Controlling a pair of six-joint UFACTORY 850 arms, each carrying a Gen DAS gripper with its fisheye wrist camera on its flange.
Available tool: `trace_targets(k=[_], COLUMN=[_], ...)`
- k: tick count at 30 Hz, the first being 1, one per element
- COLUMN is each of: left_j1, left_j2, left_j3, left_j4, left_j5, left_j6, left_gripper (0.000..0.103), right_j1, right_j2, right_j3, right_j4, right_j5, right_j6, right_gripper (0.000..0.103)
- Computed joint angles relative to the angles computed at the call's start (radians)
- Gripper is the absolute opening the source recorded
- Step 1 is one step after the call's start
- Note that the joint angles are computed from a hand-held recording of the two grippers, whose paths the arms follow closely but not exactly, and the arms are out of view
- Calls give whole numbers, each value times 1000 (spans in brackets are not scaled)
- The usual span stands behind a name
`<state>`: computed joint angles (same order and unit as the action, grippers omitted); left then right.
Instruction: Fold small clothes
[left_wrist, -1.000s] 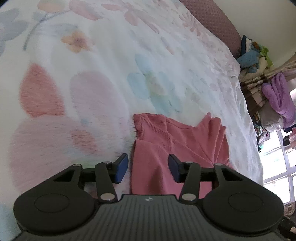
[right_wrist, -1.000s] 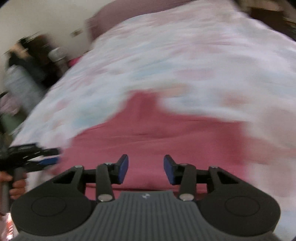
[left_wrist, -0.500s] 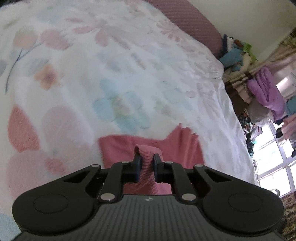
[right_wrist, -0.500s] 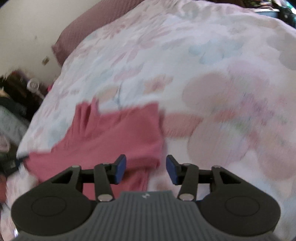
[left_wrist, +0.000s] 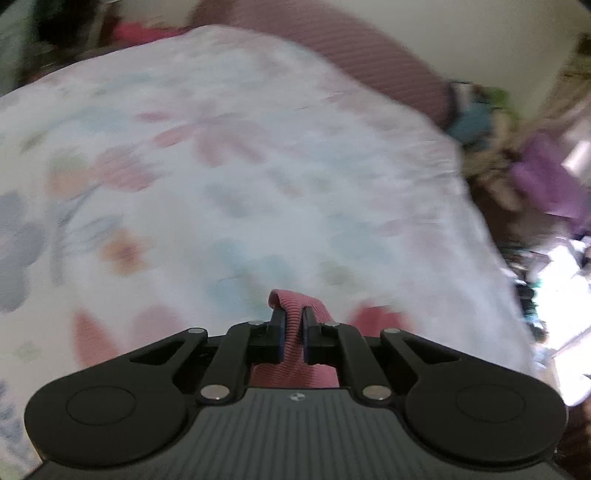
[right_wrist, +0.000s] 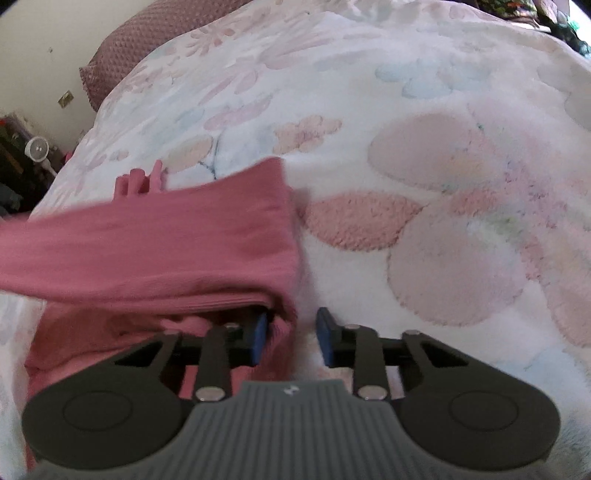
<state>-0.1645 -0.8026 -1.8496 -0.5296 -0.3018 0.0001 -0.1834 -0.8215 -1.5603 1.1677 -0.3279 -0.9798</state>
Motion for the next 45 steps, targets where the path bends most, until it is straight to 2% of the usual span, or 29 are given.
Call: trace_targets(k=[1, 2, 3, 5, 7, 10, 15, 19, 24, 27, 28, 29, 30, 32, 33, 34, 36, 37, 38, 39, 41, 45], left_j1=[9, 18, 19, 11, 10, 22, 31, 32, 30, 31, 31, 31, 30, 32, 31, 29, 23, 23, 24, 25, 26, 32], left_j2=[-14, -32, -44, -62, -72, -83, -88, -95, -100, -100, -100, -101, -101, -100, -103, -107, -114, -116, -116, -115, -113, -99], left_j3=[-3, -9, -6, -3, 10, 26, 34, 30, 20, 21, 21, 20, 21, 22, 17, 11, 3, 2, 5, 10, 16, 38], left_j4=[18, 14, 52, 155, 170, 145, 56, 18, -6, -15, -18, -26, -35, -84, -91, -76, -26, -34, -56, -71, -90, -147], left_j5=[-24, -58, -75, -81, -70, -71, -71, -61, -59, -57, -57, -56, -54, -55, -63, -68, -62, -59, -55, -49, -46, -48], left_j6=[-37, -46, -79, -159, -189, -170, -75, -41, -7, 4, 7, 17, 29, 84, 97, 94, 60, 60, 70, 71, 79, 118], left_gripper=[8, 8, 8, 8, 8, 8, 9, 9, 9, 9, 9, 9, 9, 9, 9, 9, 9, 9, 9, 9, 10, 15], right_j1=[-3, -7, -9, -5, -3, -8, -30, -26, -37, -46, -49, -49, -46, -29, -30, -38, -44, -36, -30, -29, -36, -41], right_j2=[3, 5, 5, 5, -1, 6, 44, -57, -271, -372, -395, -418, -426, -392, -390, -407, -455, -446, -419, -395, -351, -288], right_j3=[4, 8, 6, 1, -15, -26, -30, -206, -512, -642, -669, -699, -713, -687, -691, -715, -802, -791, -750, -714, -643, -542], right_j4=[5, 32, 30, -41, -131, -196, -105, -221, -319, -272, -248, -234, -241, -372, -412, -414, -469, -503, -511, -486, -361, -289], right_j5=[-3, -15, -28, -18, -27, -70, -105, -118, -231, -312, -335, -362, -366, -261, -236, -252, -343, -333, -298, -277, -261, -279], right_j6=[-12, -41, -46, 1, 79, 129, 34, 195, 477, 563, 567, 562, 547, 535, 551, 571, 614, 605, 579, 552, 471, 430], right_gripper=[18, 9, 4, 4, 4, 14, 25, 25, 25, 25, 23, 0, 0, 0, 0, 0, 0, 3, 10, 23, 35, 34])
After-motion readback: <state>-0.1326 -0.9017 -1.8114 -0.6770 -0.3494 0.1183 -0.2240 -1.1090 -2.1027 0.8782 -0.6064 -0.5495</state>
